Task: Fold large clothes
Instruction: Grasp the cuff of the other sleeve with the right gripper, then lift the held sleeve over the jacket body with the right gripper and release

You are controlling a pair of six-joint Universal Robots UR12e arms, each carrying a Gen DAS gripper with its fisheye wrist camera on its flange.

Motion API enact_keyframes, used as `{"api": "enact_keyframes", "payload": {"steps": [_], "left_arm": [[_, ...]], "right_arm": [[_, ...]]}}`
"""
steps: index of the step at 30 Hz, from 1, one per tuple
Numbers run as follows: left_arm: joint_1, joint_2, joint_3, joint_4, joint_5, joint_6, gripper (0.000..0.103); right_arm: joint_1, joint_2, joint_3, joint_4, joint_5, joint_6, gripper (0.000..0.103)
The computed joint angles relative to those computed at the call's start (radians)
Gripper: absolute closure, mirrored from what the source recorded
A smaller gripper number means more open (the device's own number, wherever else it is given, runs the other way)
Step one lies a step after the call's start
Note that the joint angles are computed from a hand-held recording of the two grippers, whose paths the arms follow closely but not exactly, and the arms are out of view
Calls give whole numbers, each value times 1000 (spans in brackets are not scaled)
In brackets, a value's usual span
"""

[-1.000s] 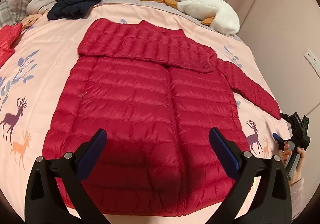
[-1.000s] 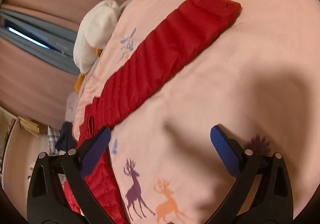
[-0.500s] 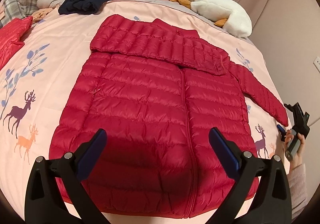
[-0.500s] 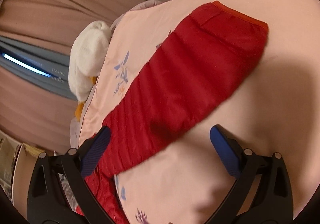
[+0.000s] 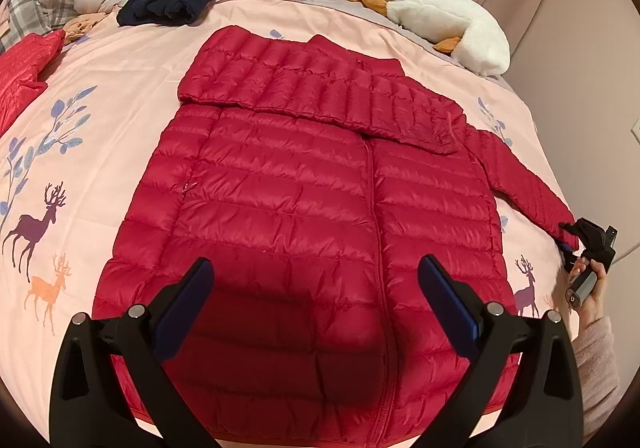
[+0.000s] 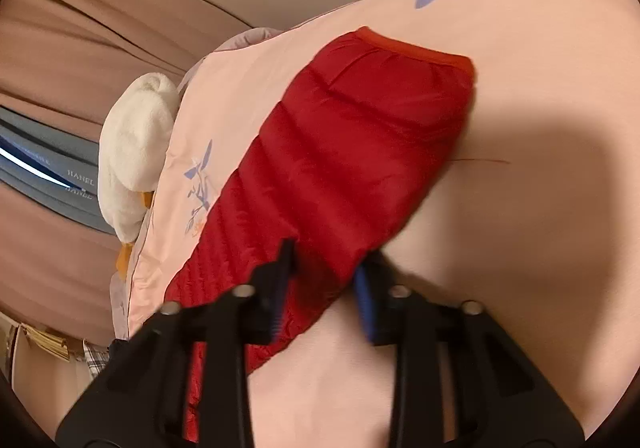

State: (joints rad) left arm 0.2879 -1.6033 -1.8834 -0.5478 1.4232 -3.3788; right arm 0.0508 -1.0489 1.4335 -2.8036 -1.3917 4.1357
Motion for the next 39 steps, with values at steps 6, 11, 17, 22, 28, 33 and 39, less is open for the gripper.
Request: {"api": "enact_keyframes", "payload": {"steps": [6, 11, 17, 22, 28, 33, 39], "left_arm": [[16, 10, -13, -5, -25, -6, 1], [37, 20, -28, 0, -55, -33, 1], [68, 36, -54, 23, -97, -70, 1], [92, 45, -71, 44, -132, -93, 1], [123, 47, -78, 52, -205, -115, 1], [137, 33, -67, 59, -273, -115, 1], [152, -15, -39, 89, -394, -163, 1]], "right_arm": [[18, -15, 1, -19, -58, -54, 99], [70, -20, -53, -76, -147, -264, 100], [146, -9, -136, -117, -174, -536, 100], [207, 0, -171, -117, -120, -729, 100], [271, 15, -194, -79, -39, -905, 100], [323, 23, -191, -26, -46, -1084, 100], [366, 41, -195, 78, -53, -1207, 100]]}}
